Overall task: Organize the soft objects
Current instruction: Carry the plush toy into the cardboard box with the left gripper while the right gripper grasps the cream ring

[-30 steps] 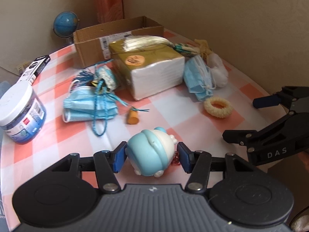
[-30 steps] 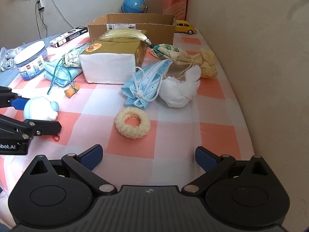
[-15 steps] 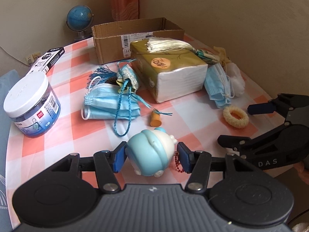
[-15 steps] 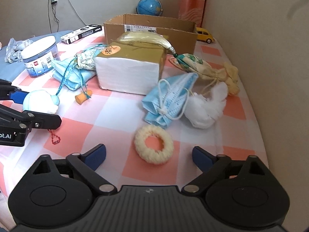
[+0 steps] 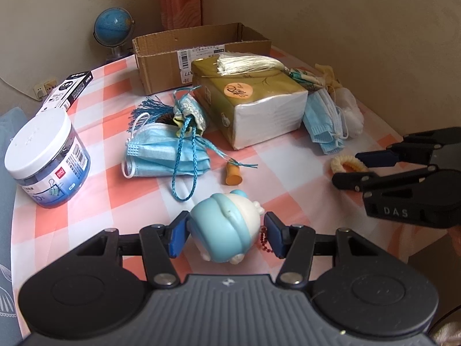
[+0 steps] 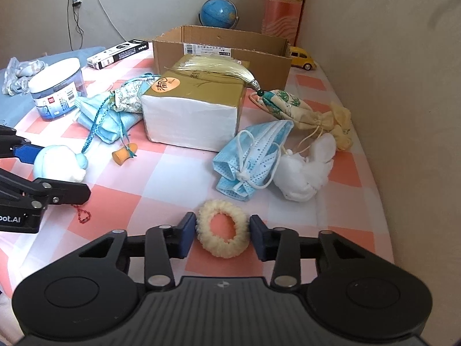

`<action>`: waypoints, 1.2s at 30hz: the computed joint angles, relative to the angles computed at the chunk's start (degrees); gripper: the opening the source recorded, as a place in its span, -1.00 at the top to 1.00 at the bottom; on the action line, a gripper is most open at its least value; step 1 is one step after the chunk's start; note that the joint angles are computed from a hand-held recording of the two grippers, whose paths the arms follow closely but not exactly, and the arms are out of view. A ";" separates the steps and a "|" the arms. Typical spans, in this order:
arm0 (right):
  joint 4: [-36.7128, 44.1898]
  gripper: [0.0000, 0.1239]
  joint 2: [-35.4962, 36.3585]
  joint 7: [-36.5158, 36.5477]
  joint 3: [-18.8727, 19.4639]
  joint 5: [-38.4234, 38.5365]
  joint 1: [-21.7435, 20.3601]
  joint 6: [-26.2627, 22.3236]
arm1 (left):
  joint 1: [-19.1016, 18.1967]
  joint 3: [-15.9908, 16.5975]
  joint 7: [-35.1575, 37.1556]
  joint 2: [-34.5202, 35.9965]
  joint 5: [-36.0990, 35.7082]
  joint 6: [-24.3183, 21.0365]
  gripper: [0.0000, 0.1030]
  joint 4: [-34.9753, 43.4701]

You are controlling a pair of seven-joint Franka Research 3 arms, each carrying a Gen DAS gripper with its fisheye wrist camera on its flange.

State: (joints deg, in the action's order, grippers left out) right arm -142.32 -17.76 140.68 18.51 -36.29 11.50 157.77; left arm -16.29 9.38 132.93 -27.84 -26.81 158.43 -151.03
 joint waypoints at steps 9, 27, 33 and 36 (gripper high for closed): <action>-0.73 0.30 -4.06 -2.37 0.35 1.92 1.23 -2.47 | 1.76 -0.17 1.68 -4.13 3.61 -4.70 -0.07 -0.40; 1.73 0.30 -6.09 -11.16 1.94 8.11 -0.95 -0.75 | 3.28 0.53 5.48 -1.37 2.22 -11.66 -0.07 9.05; 4.24 0.30 -3.37 -11.55 1.84 7.28 -2.19 1.00 | 4.62 -1.89 5.77 5.60 0.16 -9.90 -0.07 16.32; 5.44 0.30 -1.88 -11.85 1.24 6.94 -2.39 1.78 | 5.22 -3.14 6.42 9.90 -1.71 -9.30 -0.07 20.84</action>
State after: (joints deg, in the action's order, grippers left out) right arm -136.88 -19.65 128.83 19.75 -29.36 9.10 159.54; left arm -11.07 6.24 139.34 -17.94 -28.52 149.13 -130.19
